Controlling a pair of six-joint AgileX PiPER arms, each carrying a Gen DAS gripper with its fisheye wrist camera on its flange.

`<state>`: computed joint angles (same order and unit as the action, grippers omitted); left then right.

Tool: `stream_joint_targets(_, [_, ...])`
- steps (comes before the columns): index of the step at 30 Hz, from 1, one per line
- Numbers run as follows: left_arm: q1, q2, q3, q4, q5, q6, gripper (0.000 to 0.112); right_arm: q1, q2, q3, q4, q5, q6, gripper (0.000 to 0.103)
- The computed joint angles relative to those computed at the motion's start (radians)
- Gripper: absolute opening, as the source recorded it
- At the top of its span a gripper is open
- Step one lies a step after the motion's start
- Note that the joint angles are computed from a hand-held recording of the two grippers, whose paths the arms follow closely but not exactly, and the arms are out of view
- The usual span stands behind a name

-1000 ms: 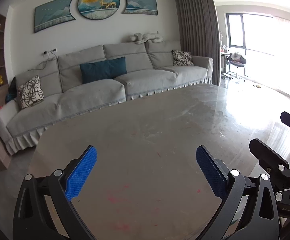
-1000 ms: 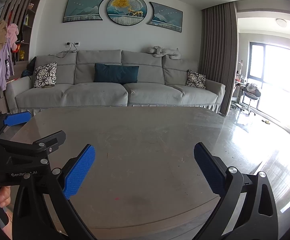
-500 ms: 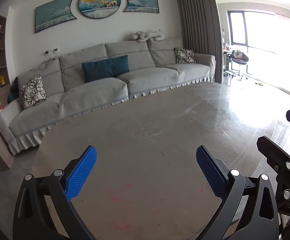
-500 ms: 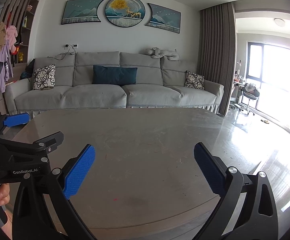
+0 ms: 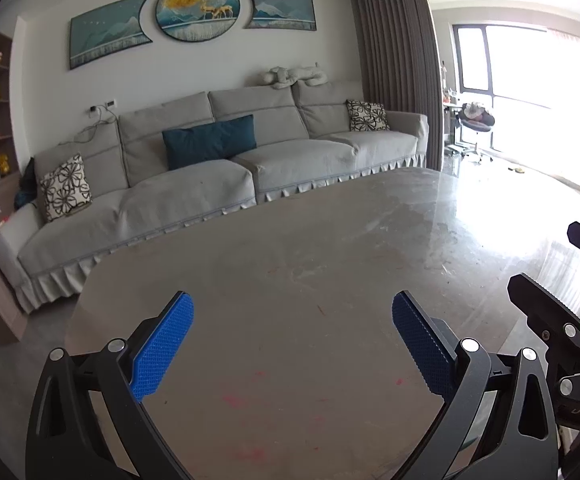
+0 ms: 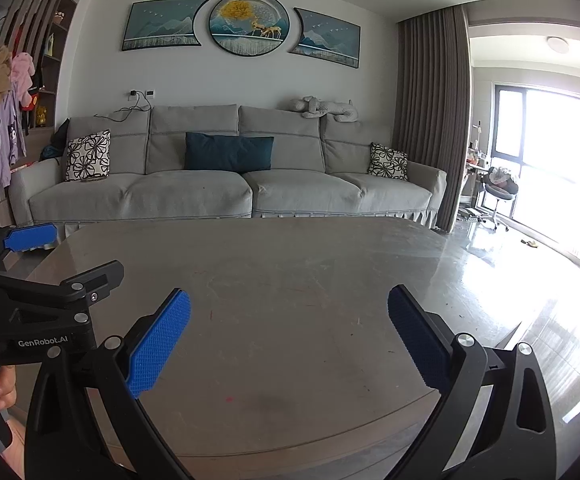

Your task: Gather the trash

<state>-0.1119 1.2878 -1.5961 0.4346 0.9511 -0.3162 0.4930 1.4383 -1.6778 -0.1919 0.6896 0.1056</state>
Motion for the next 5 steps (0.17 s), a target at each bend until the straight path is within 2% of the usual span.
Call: stream_joint_targets(5, [0.016, 0.003, -0.012, -0.029, 0.002, 0.015, 0.099, -0.004, 0.001, -0.005, 0.010, 0.002, -0.006, 0.098])
